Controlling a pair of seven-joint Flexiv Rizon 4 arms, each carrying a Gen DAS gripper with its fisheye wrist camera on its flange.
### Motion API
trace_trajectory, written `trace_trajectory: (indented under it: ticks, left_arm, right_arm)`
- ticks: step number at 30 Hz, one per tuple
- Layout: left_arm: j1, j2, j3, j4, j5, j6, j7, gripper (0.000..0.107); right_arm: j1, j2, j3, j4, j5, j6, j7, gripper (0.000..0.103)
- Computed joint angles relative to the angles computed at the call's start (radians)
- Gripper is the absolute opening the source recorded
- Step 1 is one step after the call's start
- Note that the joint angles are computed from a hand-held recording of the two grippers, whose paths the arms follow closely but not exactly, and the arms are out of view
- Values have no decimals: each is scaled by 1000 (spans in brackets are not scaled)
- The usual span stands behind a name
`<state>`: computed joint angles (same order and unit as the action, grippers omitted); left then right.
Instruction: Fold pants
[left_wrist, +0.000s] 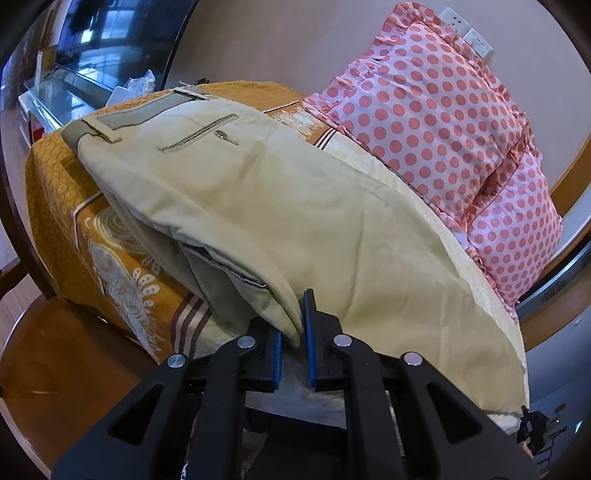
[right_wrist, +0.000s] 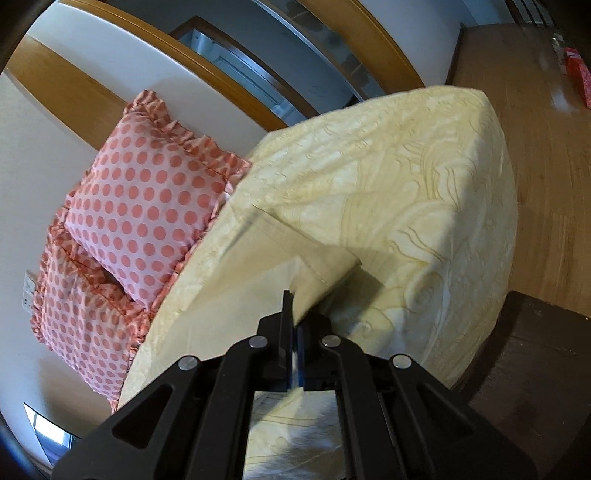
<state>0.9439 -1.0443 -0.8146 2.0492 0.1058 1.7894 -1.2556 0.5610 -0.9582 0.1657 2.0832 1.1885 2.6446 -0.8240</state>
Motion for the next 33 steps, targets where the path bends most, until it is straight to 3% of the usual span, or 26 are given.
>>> trace_trajectory:
  ticks: [2,4,5,6,8,10,12,14,16,17,18,22,26,30,33]
  left_arm:
    - [3,-7,1,1,22,17,19,11]
    - [25,-5,-12,20,49,32,33,14]
    - [35,-3,-16,27,57,37,36,16]
    - [46,9,-17,46,74,62,39,23]
    - [44,35,3,68,97,118,24,45]
    - [10,78,62,92,123,242,-15,70]
    - [-15,96,104,102,153,360,-49,72]
    - [-10,88,103,86,197,379,-67,75]
    - [-7,67,91,50,231,335,-82,76]
    - [-3,50,79,28,247,301,-90,76]
    - [-6,42,78,12,255,278,-99,76]
    - [-26,-3,72,-56,239,169,-114,76]
    - [-71,-19,108,-80,201,168,-100,76]
    - [-115,-1,153,-82,196,207,-111,79]
    - [-65,-19,110,-71,223,196,-131,79]
  right_arm:
    - [14,33,-15,-26,69,-53,-120,6]
    - [21,51,-10,-54,142,-45,-199,25]
    - [22,46,-4,-66,174,-11,-210,46]
    - [17,42,5,-79,208,15,-229,49]
    - [-13,38,29,-96,251,33,-260,47]
    - [-34,15,51,-89,218,52,-220,40]
    - [-48,11,61,-114,229,58,-287,36]
    - [-53,-3,69,-123,195,66,-293,34]
    - [-53,-16,68,-152,198,79,-341,30]
    - [-51,-28,66,-152,169,88,-335,9]
    - [-56,-41,67,-136,113,86,-293,6]
    - [-32,-16,47,-155,87,134,-320,4]
    - [39,75,17,-237,-51,118,-520,3]
    - [119,74,-9,-399,-299,-73,-669,3]
    - [162,9,-33,-521,-480,-279,-666,4]
